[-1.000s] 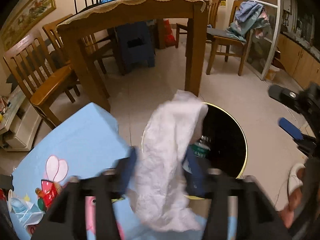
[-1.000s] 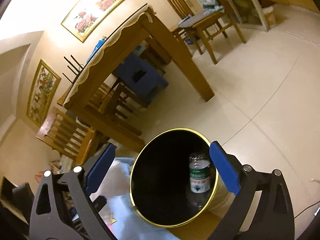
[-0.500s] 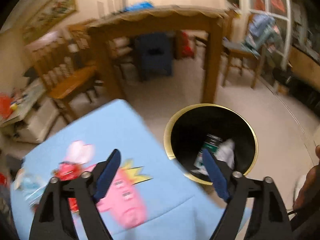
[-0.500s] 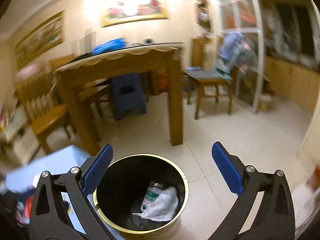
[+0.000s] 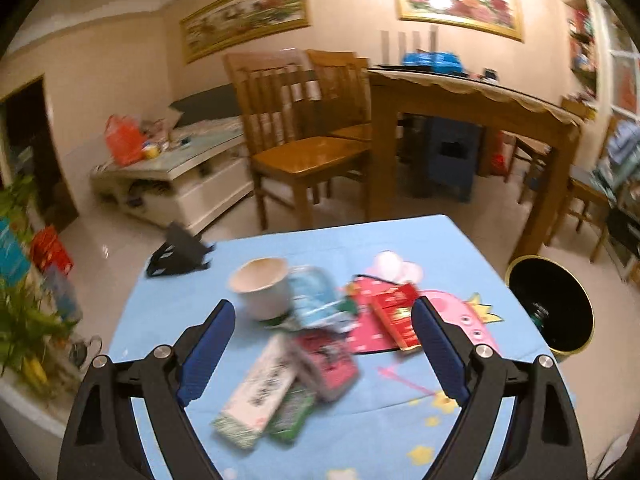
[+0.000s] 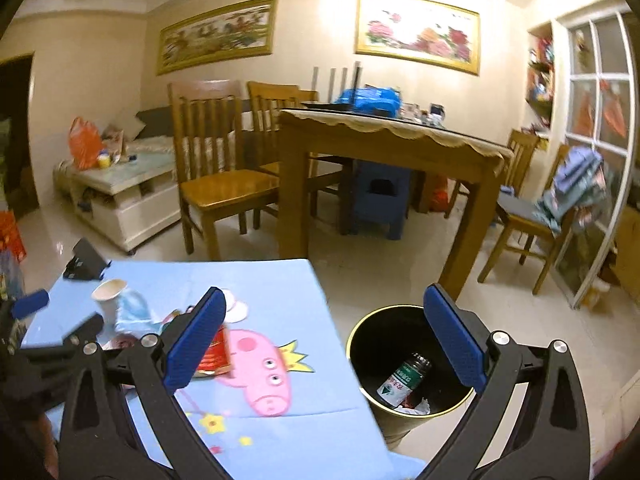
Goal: Collect trash
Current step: 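Grasp the red cigarette pack with the right tool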
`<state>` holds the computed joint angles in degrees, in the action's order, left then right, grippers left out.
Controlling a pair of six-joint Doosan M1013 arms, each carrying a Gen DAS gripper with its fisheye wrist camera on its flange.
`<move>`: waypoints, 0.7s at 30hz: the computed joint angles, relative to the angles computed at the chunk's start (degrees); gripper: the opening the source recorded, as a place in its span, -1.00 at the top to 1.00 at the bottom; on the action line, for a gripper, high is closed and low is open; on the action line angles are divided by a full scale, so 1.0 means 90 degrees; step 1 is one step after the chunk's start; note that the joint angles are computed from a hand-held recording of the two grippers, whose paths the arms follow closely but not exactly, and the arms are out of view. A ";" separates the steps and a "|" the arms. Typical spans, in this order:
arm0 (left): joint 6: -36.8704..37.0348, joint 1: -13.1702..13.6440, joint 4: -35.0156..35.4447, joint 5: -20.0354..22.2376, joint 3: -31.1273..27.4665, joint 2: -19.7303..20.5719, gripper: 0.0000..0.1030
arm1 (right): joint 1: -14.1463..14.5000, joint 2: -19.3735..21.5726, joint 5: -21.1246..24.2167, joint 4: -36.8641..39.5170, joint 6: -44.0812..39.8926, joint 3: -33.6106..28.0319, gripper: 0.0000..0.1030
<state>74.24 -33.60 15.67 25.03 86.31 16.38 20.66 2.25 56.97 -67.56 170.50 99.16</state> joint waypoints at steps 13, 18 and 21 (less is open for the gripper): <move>0.0144 0.0522 -0.0478 -0.0249 0.0260 -0.0219 -0.68 | 0.0471 0.0653 0.0441 0.0213 -0.0841 -0.0796 -0.89; -0.0369 0.0697 0.0035 -0.0269 0.0292 -0.0198 -0.69 | 0.0187 0.0492 -0.0569 0.0808 -0.1205 -0.0582 -0.89; -0.0310 0.0845 0.0017 -0.0145 0.0248 -0.0131 -0.69 | -0.0456 0.0197 -0.2187 0.2545 -0.2216 -0.0183 -0.89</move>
